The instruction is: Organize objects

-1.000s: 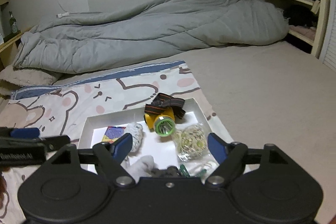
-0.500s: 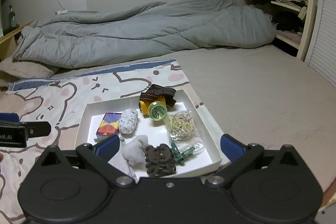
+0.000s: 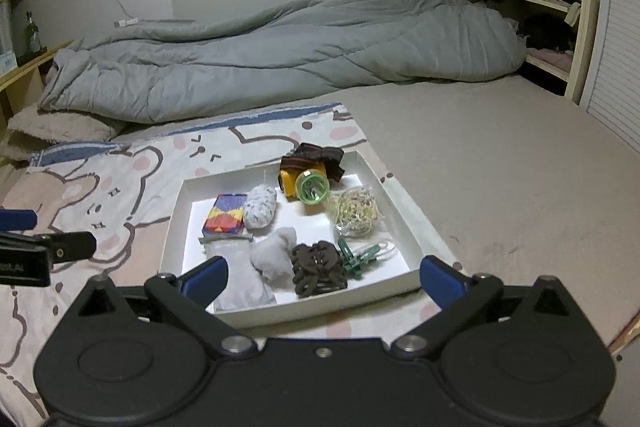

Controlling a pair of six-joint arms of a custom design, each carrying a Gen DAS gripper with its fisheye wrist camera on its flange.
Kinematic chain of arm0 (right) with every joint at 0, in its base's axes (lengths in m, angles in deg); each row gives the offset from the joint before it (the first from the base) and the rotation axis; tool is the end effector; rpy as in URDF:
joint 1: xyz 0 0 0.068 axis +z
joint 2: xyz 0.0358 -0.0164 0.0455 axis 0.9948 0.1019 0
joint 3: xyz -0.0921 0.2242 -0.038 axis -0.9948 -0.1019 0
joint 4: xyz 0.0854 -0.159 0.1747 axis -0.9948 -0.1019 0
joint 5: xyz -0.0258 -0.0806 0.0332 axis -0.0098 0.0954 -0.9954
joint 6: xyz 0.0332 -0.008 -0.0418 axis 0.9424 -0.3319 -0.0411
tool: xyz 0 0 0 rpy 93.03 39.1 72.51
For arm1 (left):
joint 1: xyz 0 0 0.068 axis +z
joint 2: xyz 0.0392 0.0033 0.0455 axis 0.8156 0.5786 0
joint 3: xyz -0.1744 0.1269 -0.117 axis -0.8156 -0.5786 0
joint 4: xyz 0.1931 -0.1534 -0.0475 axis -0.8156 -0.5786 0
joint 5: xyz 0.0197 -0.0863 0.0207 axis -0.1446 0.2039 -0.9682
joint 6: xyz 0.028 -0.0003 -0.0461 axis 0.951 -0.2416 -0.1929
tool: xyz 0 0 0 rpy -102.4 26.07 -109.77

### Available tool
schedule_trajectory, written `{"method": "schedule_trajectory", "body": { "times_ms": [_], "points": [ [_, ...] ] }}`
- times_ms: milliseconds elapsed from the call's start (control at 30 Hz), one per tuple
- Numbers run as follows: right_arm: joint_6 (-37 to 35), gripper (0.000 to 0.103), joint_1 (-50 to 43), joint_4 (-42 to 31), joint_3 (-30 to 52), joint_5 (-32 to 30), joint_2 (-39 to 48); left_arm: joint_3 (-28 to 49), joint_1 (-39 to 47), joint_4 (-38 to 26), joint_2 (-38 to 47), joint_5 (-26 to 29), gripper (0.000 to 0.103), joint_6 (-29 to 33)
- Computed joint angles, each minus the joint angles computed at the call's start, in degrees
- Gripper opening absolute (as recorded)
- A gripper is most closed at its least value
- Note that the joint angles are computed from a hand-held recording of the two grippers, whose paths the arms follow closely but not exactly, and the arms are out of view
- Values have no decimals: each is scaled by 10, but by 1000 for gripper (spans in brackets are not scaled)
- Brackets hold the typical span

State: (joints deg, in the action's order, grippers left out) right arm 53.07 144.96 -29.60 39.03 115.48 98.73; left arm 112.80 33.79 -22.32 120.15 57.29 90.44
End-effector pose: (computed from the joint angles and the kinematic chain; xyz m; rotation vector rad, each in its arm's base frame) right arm 0.1434 0.2001 0.1969 0.6979 2.1569 -0.2827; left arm 0.3024 -0.1269 0.1964 0.9125 2.1413 -0.3906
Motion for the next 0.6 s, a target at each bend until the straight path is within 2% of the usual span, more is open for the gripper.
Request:
{"method": "schedule_trajectory", "body": {
  "times_ms": [600],
  "points": [
    [17,103,10,-31,42,-2,61,-13,19,-12,11,-2,103,10]
  ]
}}
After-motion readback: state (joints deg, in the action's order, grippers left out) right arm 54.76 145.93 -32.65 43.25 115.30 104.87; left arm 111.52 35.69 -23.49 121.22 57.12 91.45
